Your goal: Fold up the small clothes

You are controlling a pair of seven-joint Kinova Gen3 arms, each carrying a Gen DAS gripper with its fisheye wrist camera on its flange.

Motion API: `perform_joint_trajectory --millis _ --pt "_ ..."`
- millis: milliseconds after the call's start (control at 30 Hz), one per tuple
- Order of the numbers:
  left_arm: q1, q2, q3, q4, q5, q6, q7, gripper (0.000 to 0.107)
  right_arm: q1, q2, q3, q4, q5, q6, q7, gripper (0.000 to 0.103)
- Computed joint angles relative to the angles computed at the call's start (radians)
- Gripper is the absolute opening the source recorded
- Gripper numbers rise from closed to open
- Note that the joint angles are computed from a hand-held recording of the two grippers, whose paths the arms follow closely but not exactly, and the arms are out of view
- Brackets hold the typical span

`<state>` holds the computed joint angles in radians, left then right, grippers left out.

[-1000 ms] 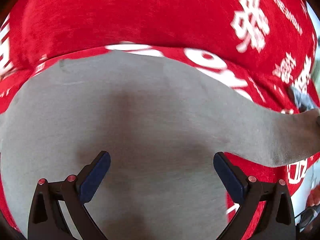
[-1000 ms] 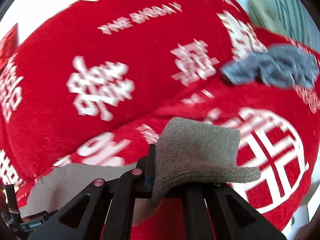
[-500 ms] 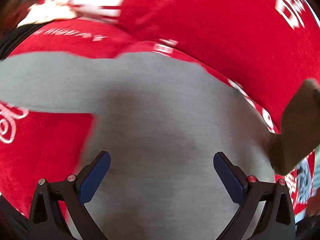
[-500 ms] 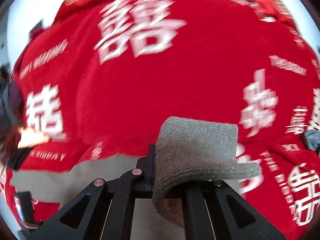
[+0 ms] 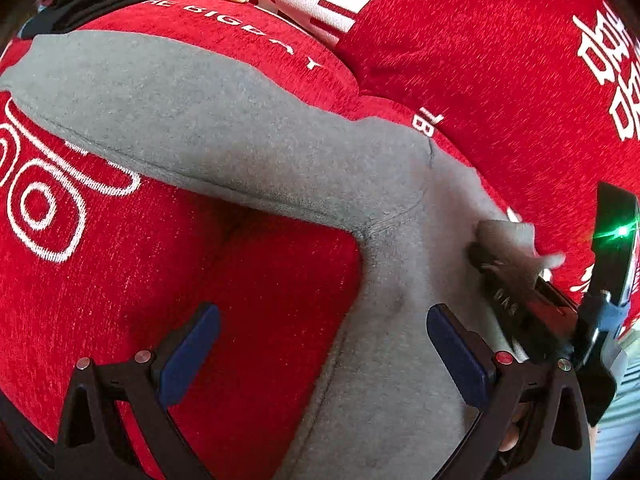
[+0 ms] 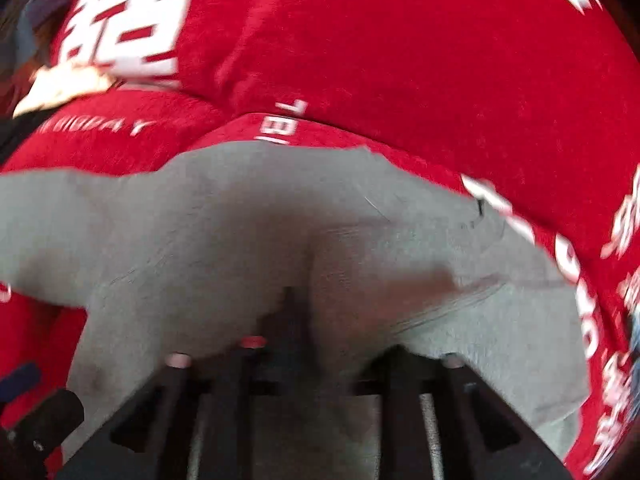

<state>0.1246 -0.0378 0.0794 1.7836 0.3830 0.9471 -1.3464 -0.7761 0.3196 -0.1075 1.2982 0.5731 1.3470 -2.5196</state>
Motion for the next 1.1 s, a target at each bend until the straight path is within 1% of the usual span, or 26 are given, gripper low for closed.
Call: perform_joint_trajectory --millis 33,67,133,200,233,267,300,333,367,433,467,533,600,667,700,733,767,800,867,900,933,967,1000,1033,1100 --pt "0.000 -0.010 -0.005 0.004 0.005 -0.001 0.002 0.103 0.000 -0.017 -0.011 -0.003 -0.005 -0.014 0.028 0.074" --pt "0.005 -0.018 -0.014 0.006 0.003 -0.004 0.010 0.103 -0.005 -0.036 -0.018 -0.003 0.000 -0.023 0.043 0.077" --pt "0.033 -0.028 -0.032 0.001 -0.016 -0.005 0.041 0.103 0.006 -0.074 -0.038 -0.010 -0.026 -0.058 0.096 0.077" --pt "0.038 -0.034 -0.031 -0.005 -0.027 0.001 0.066 0.103 0.006 -0.138 -0.041 0.001 -0.038 -0.094 0.120 0.077" --pt "0.039 -0.034 -0.025 -0.013 -0.033 0.004 0.075 0.103 0.022 -0.184 -0.048 0.028 -0.056 -0.132 0.132 0.078" --pt "0.044 -0.034 -0.020 -0.021 -0.042 0.005 0.084 0.103 0.056 -0.231 -0.066 0.048 -0.085 -0.155 0.142 0.080" --pt "0.054 -0.037 -0.013 -0.029 -0.062 0.001 0.101 0.103 0.091 -0.276 -0.078 0.076 -0.119 -0.185 0.160 0.080" --pt "0.058 -0.040 0.007 -0.042 -0.094 -0.003 0.130 0.103 0.107 -0.306 -0.077 0.095 -0.137 -0.198 0.170 0.081" --pt "0.061 -0.041 0.020 -0.051 -0.110 -0.006 0.145 0.103 0.130 -0.344 -0.080 0.118 -0.138 -0.197 0.165 0.081" --pt "0.095 -0.035 0.024 -0.076 -0.121 -0.012 0.153 0.103 0.180 -0.409 -0.078 0.175 -0.150 -0.209 0.154 0.082" --pt "0.102 -0.028 0.040 -0.090 -0.134 -0.014 0.163 0.103 0.203 -0.442 -0.062 0.212 -0.163 -0.216 0.145 0.082" --pt "0.136 0.007 0.067 -0.138 -0.155 -0.001 0.173 0.103 0.264 -0.469 -0.067 0.255 -0.159 -0.187 0.104 0.082" --pt "0.181 0.050 0.088 -0.197 -0.189 0.018 0.187 0.103 0.320 -0.462 -0.065 0.305 -0.135 -0.125 0.060 0.082" --pt "0.236 0.106 0.115 -0.271 -0.248 0.021 0.197 0.103 0.401 -0.430 -0.080 0.347 -0.146 -0.074 0.047 0.082" --pt "0.262 0.139 0.130 -0.312 -0.284 0.033 0.206 0.103 0.422 -0.417 -0.068 0.363 -0.170 -0.073 0.057 0.082" --pt "0.289 0.181 0.146 -0.358 -0.312 0.049 0.207 0.103 0.430 -0.407 -0.037 0.386 -0.206 -0.088 0.075 0.082" --pt "0.300 0.219 0.164 -0.404 -0.325 0.077 0.200 0.103 0.427 -0.397 -0.012 0.405 -0.226 -0.116 0.089 0.082" --pt "0.330 0.264 0.166 -0.450 -0.350 0.103 0.203 0.103 0.433 -0.387 -0.006 0.423 -0.229 -0.138 0.092 0.082" --pt "0.423 0.356 0.126 -0.543 -0.431 0.180 0.214 0.103 0.468 -0.379 -0.042 0.432 -0.188 -0.177 0.074 0.088" --pt "0.469 0.391 0.091 -0.578 -0.472 0.220 0.223 0.103 0.478 -0.353 -0.047 0.416 -0.175 -0.172 0.075 0.090" --pt "0.512 0.420 0.045 -0.596 -0.512 0.250 0.232 0.103 0.478 -0.339 -0.034 0.409 -0.170 -0.179 0.076 0.095" --pt "0.538 0.431 0.017 -0.604 -0.546 0.264 0.238 0.103 0.490 -0.321 -0.018 0.404 -0.177 -0.202 0.086 0.101" --pt "0.544 0.423 0.008 -0.599 -0.563 0.261 0.243 0.103 0.507 -0.315 0.000 0.411 -0.200 -0.238 0.104 0.103" --pt "0.532 0.411 0.012 -0.577 -0.565 0.242 0.249 0.103 0.529 -0.308 0.018 0.402 -0.232 -0.257 0.128 0.103" --pt "0.484 0.405 0.058 -0.572 -0.571 0.251 0.252 0.103 0.543 -0.291 0.031 0.375 -0.259 -0.246 0.175 0.103"
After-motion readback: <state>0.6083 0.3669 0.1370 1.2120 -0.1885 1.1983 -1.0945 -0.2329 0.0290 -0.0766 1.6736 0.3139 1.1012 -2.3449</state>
